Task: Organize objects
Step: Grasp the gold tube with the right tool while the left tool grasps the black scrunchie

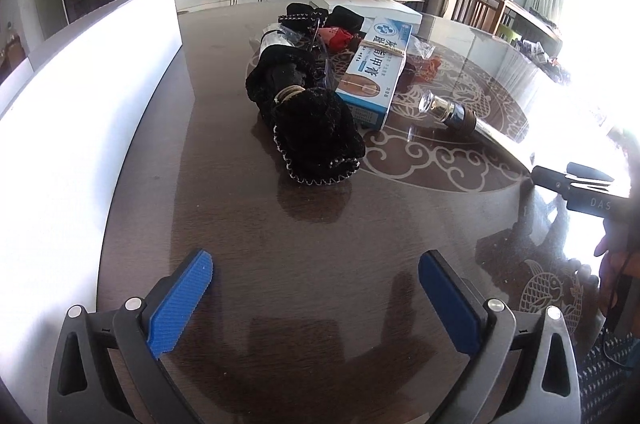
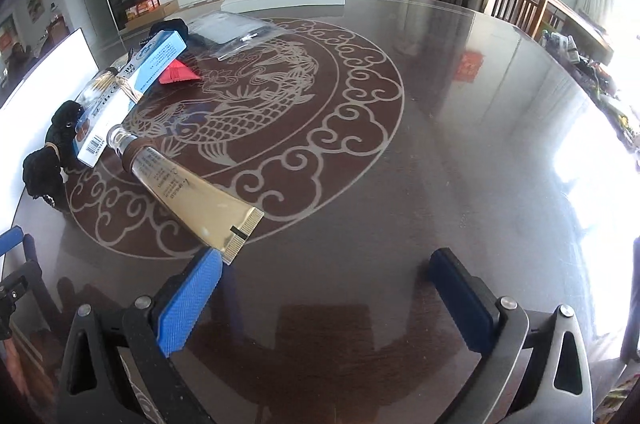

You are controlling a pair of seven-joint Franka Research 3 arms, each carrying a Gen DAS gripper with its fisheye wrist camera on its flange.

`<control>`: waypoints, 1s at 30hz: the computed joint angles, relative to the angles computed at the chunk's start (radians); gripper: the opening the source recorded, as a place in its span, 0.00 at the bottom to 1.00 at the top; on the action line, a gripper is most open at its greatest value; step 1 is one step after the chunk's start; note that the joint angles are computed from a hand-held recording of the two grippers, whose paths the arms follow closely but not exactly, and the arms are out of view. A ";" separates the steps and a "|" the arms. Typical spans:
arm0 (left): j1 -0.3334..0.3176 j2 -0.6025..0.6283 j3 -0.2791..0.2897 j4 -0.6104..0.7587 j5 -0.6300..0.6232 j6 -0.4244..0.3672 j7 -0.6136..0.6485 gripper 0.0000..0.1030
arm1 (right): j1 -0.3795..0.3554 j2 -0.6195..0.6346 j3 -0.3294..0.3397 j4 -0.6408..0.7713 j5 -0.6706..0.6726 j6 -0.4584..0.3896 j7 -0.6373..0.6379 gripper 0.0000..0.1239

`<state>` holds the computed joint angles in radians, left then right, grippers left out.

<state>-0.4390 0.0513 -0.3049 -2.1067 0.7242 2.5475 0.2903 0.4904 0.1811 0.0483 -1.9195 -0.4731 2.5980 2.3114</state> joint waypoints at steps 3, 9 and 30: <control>-0.008 0.017 -0.004 0.027 -0.007 -0.047 0.025 1.00 | 0.005 -0.008 -0.002 -0.013 -0.014 0.006 0.019 0.83; 0.002 0.000 0.005 0.012 -0.075 0.005 0.048 1.00 | 0.005 -0.004 0.000 -0.012 -0.023 0.009 0.029 0.83; 0.020 0.171 0.077 0.268 -0.156 -0.057 0.106 0.32 | 0.007 -0.006 0.001 -0.017 -0.035 0.012 0.045 0.83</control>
<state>-0.4193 0.2221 -0.2277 -1.8391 0.5681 2.4902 0.3963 0.4975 0.1755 0.0491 -1.9365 -0.5080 2.6103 2.3560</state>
